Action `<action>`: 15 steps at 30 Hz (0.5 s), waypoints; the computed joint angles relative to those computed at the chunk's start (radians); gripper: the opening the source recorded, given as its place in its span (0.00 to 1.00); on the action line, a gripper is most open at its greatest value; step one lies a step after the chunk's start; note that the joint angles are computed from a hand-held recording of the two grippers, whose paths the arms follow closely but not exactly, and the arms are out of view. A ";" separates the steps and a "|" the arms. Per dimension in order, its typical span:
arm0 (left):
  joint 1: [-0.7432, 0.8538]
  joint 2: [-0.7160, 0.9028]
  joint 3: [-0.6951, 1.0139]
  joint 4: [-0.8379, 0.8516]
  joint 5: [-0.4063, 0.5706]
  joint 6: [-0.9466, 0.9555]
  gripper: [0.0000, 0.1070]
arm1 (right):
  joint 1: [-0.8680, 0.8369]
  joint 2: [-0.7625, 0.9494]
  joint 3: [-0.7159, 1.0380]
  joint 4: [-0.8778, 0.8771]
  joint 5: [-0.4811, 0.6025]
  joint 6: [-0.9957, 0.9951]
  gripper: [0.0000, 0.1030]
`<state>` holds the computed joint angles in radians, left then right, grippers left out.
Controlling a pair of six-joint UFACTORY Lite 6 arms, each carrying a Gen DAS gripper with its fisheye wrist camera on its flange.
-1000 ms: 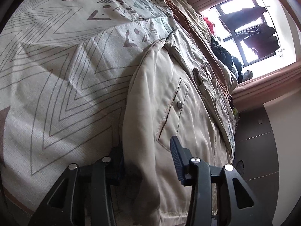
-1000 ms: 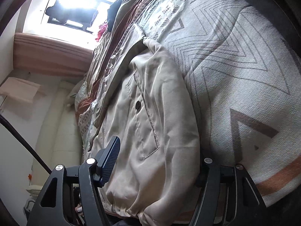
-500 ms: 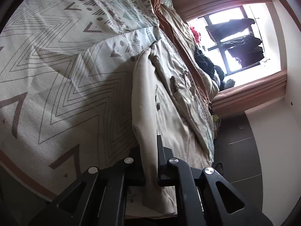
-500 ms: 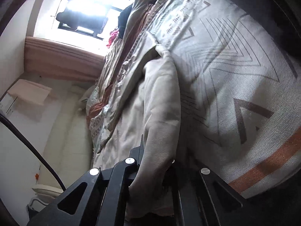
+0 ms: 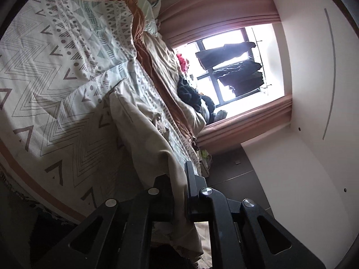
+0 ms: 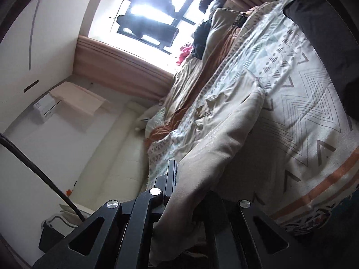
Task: Fold large clothes
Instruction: 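Lift the hem with both grippers and fold it up toward the collar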
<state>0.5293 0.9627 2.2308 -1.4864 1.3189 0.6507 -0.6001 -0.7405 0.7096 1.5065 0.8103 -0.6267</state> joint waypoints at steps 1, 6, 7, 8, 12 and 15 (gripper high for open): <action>0.016 -0.041 -0.046 -0.017 0.017 0.021 0.09 | -0.014 -0.043 0.002 -0.025 0.020 0.031 0.01; 0.104 -0.213 -0.253 -0.078 0.114 0.110 0.09 | -0.143 -0.204 -0.003 -0.063 0.178 0.114 0.01; 0.123 -0.241 -0.280 -0.088 0.135 0.119 0.09 | -0.171 -0.220 -0.006 -0.056 0.209 0.110 0.01; 0.139 -0.263 -0.301 -0.093 0.153 0.125 0.09 | -0.209 -0.243 -0.001 -0.055 0.250 0.122 0.01; 0.192 -0.330 -0.361 -0.127 0.214 0.142 0.09 | -0.291 -0.266 0.011 -0.020 0.336 0.103 0.01; 0.211 -0.352 -0.374 -0.149 0.237 0.149 0.09 | -0.342 -0.275 0.010 0.009 0.384 0.079 0.01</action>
<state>0.7402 0.6105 1.8567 -1.6357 1.5559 0.8000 -0.9416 -1.0154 0.7200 1.5153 1.1947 -0.5477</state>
